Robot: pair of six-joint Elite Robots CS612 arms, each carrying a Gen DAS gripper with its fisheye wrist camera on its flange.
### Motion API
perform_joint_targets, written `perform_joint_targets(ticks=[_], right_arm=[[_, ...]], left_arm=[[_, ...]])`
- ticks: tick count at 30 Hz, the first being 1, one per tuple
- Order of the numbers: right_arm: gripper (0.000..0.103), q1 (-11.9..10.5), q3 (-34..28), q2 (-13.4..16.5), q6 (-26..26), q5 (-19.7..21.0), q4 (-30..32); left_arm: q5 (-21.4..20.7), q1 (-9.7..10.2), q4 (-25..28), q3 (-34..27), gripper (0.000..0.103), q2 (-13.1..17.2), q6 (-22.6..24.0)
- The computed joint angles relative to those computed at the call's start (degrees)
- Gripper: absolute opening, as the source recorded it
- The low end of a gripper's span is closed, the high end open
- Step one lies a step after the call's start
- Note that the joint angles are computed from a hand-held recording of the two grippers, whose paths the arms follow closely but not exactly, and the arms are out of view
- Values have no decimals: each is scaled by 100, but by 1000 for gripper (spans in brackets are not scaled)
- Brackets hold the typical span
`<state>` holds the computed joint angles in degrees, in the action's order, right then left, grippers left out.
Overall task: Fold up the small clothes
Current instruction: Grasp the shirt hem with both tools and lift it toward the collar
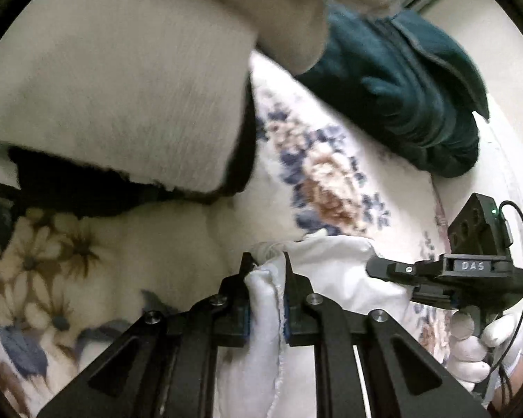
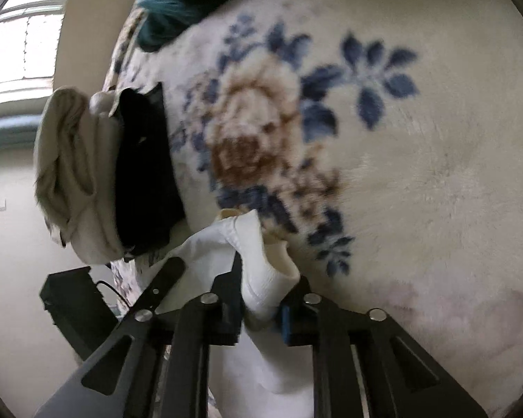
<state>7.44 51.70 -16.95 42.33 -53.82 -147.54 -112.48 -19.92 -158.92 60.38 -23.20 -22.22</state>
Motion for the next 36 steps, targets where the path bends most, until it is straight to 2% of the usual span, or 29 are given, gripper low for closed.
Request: perform_joint_targets(ticks=[4,7,11,16,19,20,22,23,25,27,29,30,34,36], right_arm=[[13,53,409,-313,-187,-120,-375],[13,111,924,-686,-410,-285,-756],[13,198,1736,-1193,-405,-360,-1433],[13,366,2806,-1814,-253,-462,-2106],[13,496,3325,-2091,-298,-536,-2216],[13,541,3470,-2154,-351,-515,-2176],[15,622,3695,-2250,-574,-490,-1949],[17,654,3778,-2274,-699,-431,-1796],[41,724,3879,-2324,-1059,-310,-1135],[44,772,4002,-2384,-1232,-295,-736],[46,744,4220,-2435,-1048,-95,-872],[50,716,4335,-2471,-886,-43,-1003],[53,619,4578,-2476,-68,-135,-1669],[53,600,4528,-2393,283,-332,-1777]], left_arm=[[21,11,-499,403,10,-276,13],[-67,23,-939,839,10,-562,90],[-175,-23,-1487,1609,10,-1038,227],[-252,-77,-1754,2579,11,-1600,421],[-314,-114,-1669,3111,11,-1853,465],[-329,-125,-1533,3293,14,-1932,510],[-421,-116,-1264,3525,16,-2008,518],[-465,-98,-1055,3655,20,-2047,496],[-495,-49,-826,3894,23,-2127,402],[-435,2,-623,4030,23,-2193,227],[-498,89,-621,4153,24,-2246,-29],[-460,113,-627,4158,24,-2252,-153],[-477,161,-683,3912,24,-2118,-618],[-614,135,-600,3572,24,-1919,-690]])
